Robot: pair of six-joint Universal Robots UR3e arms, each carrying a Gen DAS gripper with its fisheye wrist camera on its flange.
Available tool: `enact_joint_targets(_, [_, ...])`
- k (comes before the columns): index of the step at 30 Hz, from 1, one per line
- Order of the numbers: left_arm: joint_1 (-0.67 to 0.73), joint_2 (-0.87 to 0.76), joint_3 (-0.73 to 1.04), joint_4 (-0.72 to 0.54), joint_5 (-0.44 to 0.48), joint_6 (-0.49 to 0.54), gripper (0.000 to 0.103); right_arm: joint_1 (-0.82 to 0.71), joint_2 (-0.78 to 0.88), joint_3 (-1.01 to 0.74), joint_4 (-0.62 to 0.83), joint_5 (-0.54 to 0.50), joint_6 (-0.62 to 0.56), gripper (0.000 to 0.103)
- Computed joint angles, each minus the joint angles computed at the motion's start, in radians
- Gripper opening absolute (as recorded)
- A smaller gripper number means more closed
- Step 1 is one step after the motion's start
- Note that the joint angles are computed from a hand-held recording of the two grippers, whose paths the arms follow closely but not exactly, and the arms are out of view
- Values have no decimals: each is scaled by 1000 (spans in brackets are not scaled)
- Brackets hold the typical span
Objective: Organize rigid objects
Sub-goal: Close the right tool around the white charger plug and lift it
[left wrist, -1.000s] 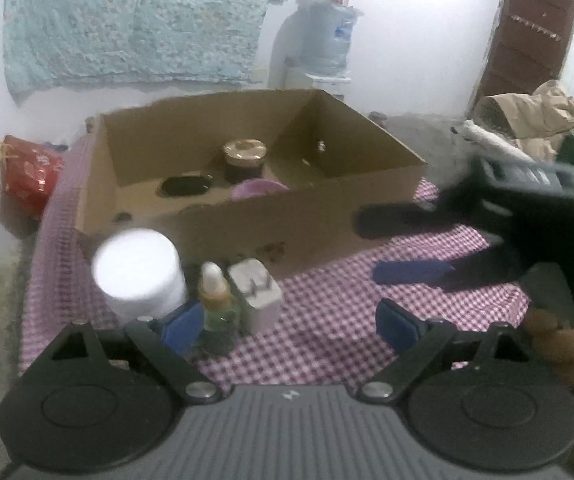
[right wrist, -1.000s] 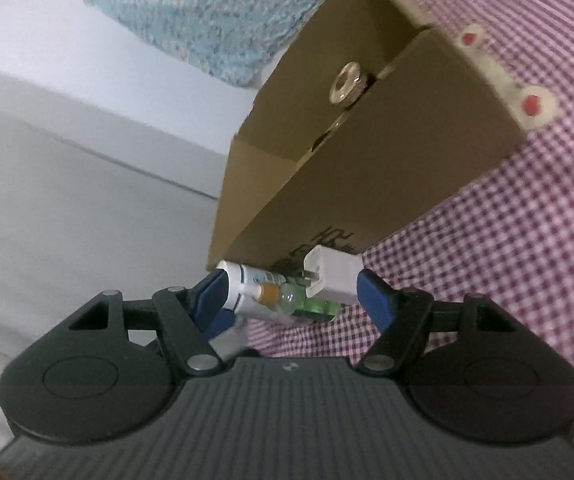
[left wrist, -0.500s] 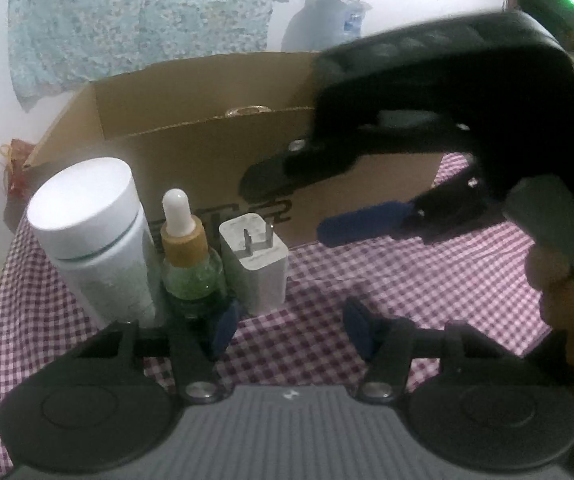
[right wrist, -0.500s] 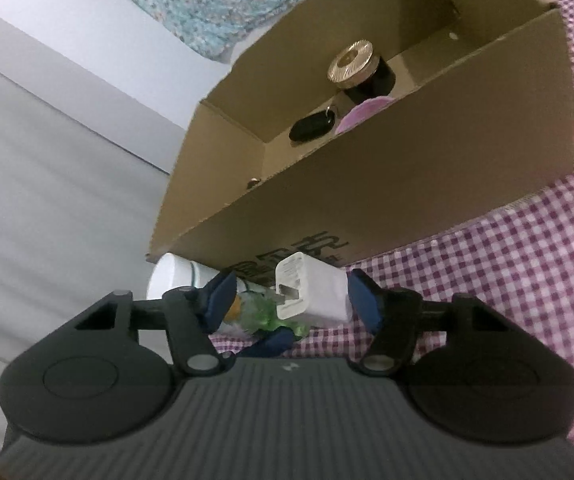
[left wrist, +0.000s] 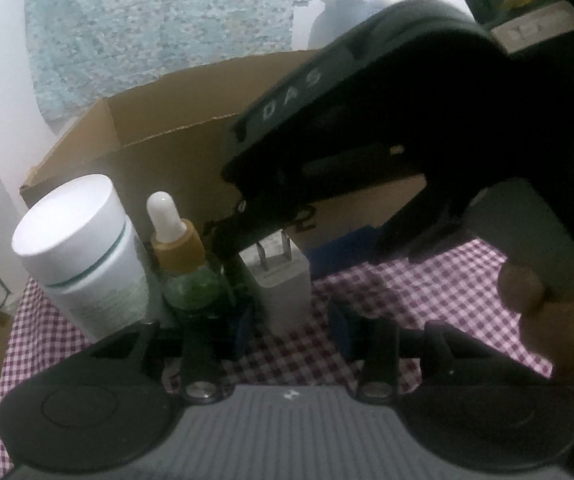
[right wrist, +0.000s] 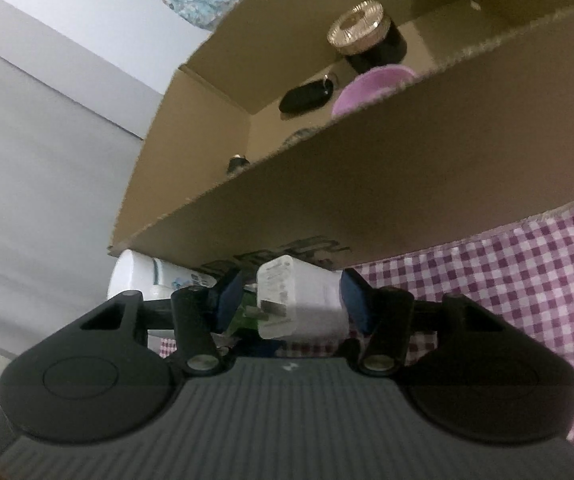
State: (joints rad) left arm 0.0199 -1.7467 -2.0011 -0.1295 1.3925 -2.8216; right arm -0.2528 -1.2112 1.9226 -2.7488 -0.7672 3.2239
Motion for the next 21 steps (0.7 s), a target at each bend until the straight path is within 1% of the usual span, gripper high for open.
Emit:
enact_joint_targets(2, [-6, 4, 11, -16, 18, -9, 33, 1, 30, -11, -9, 19, 20, 52])
enact_joint_targets(3, [-5, 3, 15, -16, 21, -14, 32, -2, 42, -17, -3, 32, 25, 51])
enact_joint_targets(5, [10, 11, 16, -31, -1, -24, 32, -4, 50, -16, -13, 41, 29, 51])
enact_joint_targets(10, [19, 24, 8, -32, -27, -21, 31, 1, 32, -9, -21, 24, 20, 46])
enact_joint_targets(18, [52, 68, -27, -70, -121, 7, 32, -28, -14, 40, -2, 13, 19, 46])
enact_joint_targets(21, [57, 103, -58, -74, -152, 21, 32, -56, -61, 91, 23, 18, -8, 46])
